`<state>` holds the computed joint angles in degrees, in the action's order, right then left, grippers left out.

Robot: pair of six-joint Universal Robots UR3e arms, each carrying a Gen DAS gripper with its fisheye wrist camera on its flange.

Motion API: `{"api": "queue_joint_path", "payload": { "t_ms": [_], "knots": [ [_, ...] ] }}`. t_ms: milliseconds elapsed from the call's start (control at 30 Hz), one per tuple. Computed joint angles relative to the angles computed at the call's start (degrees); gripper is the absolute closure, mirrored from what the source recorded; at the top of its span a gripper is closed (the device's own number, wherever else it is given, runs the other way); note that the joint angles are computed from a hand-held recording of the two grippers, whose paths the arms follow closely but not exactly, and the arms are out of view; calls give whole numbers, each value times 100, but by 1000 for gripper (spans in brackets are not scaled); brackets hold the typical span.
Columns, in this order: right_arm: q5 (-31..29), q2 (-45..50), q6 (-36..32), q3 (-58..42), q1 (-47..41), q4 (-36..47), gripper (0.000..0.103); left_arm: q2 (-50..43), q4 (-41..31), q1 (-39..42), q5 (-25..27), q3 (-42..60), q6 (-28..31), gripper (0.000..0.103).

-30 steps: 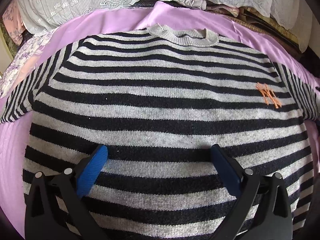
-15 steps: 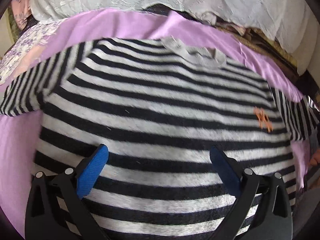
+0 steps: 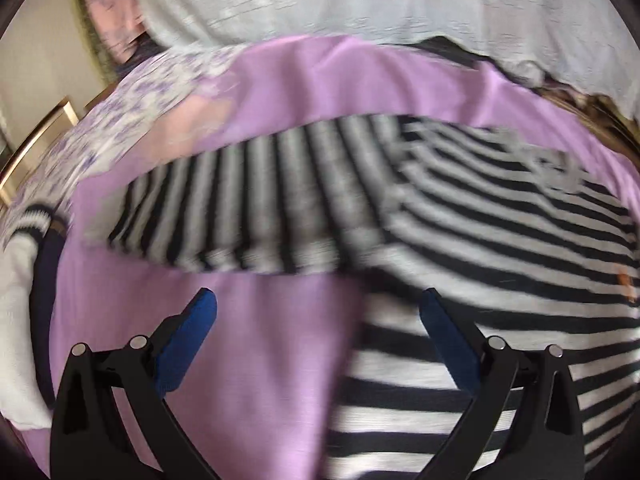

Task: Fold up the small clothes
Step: 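Grasp the sweater sleeve cuff with the right gripper, then fold the held sleeve across the sweater body with the right gripper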

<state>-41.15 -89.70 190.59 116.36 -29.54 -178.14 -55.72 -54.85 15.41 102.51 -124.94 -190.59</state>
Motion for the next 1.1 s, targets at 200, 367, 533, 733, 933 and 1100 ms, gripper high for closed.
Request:
{"api": "queue_joint_path", "payload": {
  "t_ms": [200, 367, 533, 733, 933, 1100],
  "knots": [
    [-1087, 240, 108, -714, 1603, 197, 95, 787, -470, 1409, -1326, -385, 593, 4],
    [-2177, 918, -33, -1396, 3086, 295, 95, 494, -102, 942, -901, -351, 464, 4],
    [-3528, 2034, -834, -2511, 4527, 1522, 87, 626, -375, 1330, -1284, -343, 661, 4],
    [-3713, 1820, -1654, -2269, 4979, 2301, 43, 649, -411, 1330, -1316, -359, 659, 4],
    [-2757, 397, -1623, -1038, 4056, 1912, 39, 775, -409, 1243, -1204, -331, 616, 4],
    [-2569, 685, -1883, -1139, 3160, 3236, 39, 1498, -759, 1227, -1720, -157, 790, 4]
  ]
}}
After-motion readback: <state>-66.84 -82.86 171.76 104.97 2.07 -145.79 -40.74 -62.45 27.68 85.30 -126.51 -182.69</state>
